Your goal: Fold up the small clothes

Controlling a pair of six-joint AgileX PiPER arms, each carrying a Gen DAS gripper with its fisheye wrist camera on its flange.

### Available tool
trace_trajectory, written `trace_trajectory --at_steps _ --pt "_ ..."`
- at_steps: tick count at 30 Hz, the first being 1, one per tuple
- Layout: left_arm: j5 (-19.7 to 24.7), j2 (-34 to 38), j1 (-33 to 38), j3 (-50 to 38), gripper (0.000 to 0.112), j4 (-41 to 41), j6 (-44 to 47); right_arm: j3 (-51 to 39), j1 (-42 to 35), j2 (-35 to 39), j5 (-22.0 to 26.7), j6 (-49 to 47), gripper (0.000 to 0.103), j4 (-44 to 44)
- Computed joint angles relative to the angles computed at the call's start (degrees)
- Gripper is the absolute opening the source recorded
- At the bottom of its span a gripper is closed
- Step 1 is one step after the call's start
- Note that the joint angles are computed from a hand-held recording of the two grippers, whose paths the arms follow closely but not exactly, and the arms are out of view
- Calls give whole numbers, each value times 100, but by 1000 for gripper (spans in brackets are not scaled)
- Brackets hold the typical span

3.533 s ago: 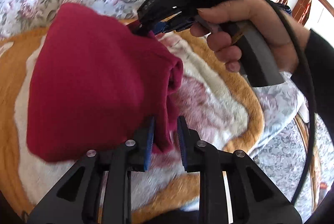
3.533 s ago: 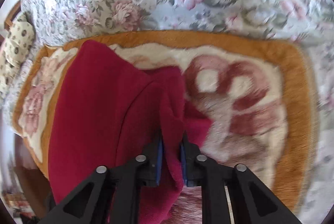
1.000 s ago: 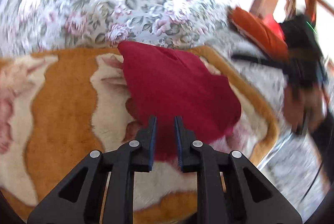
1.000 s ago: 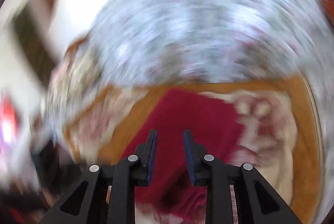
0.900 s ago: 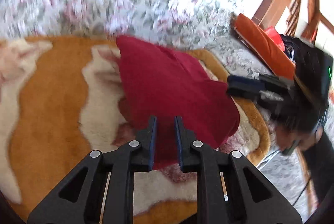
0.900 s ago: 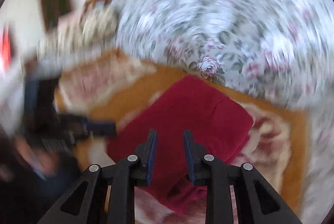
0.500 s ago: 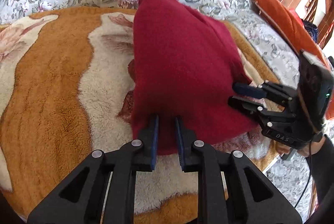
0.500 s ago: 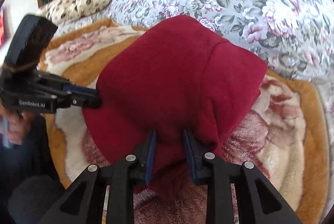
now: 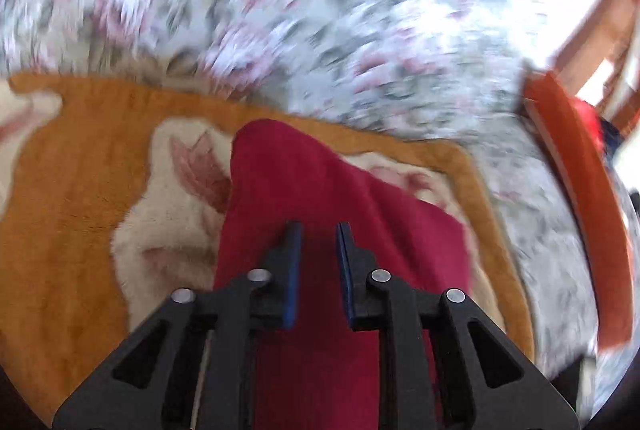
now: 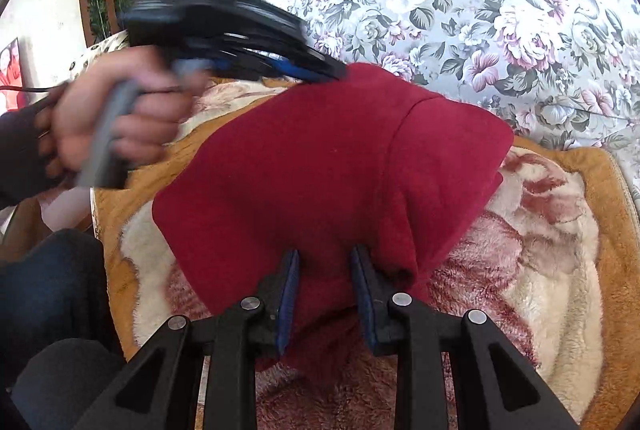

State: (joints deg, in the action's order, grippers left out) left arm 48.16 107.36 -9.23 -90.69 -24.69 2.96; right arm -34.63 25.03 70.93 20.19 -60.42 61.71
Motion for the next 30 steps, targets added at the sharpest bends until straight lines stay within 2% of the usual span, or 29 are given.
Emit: trace_trajectory --at_steps 2,3,7,11,13,15,18,19,20,22,23,26,27,28,29,30 --pt "350 499 16 -480 13 271 -466 27 33 -22 -59 -40 26 45" --pt "342 596 33 -506 4 335 -522 45 64 -34 -110 -54 26 63" --pt "-427 378 292 342 3 -392 346 89 184 -50 -280 -109 26 111" --pt "-459 419 -138 84 3 913 -503 113 262 -86 -360 51 26 -32" --pt "-447 403 -349 25 3 1543 -879 92 364 -112 -458 463 26 -416" --pt "-421 363 -465 10 3 1879 -1058 23 457 -155 -485 1142 26 -1072" --pt "-531 281 -566 124 3 2199 -1256 -465 44 -166 365 1805 26 -1452" --pt "-535 281 -581 123 3 2238 -1291 -606 -93 -239 515 1884 26 -1366" --pt "-511 289 -595 98 3 2282 -1327 -723 -148 -427 435 1950 26 -1302" --pt "-531 279 -598 112 3 2289 -1325 -1026 -84 -437 236 2308 26 -1714" --pt "-521 279 -584 107 3 2255 -1300 -1163 -106 -322 274 2269 26 -1745" --pt "-434 310 -567 32 3 2181 -1251 -1665 -232 674 722 2114 26 -2117" --pt "-282 353 -548 -85 3 2117 -1204 -1552 -257 901 572 1768 26 -2002" --pt "-85 407 -516 -263 2 2011 -1129 -1275 -269 898 251 1320 26 -1658" --pt "134 491 -446 -485 3 1785 -1017 -1068 -353 799 160 919 26 -1086" --pt "466 657 -365 -862 3 1580 -951 -958 -533 774 268 436 26 -513"
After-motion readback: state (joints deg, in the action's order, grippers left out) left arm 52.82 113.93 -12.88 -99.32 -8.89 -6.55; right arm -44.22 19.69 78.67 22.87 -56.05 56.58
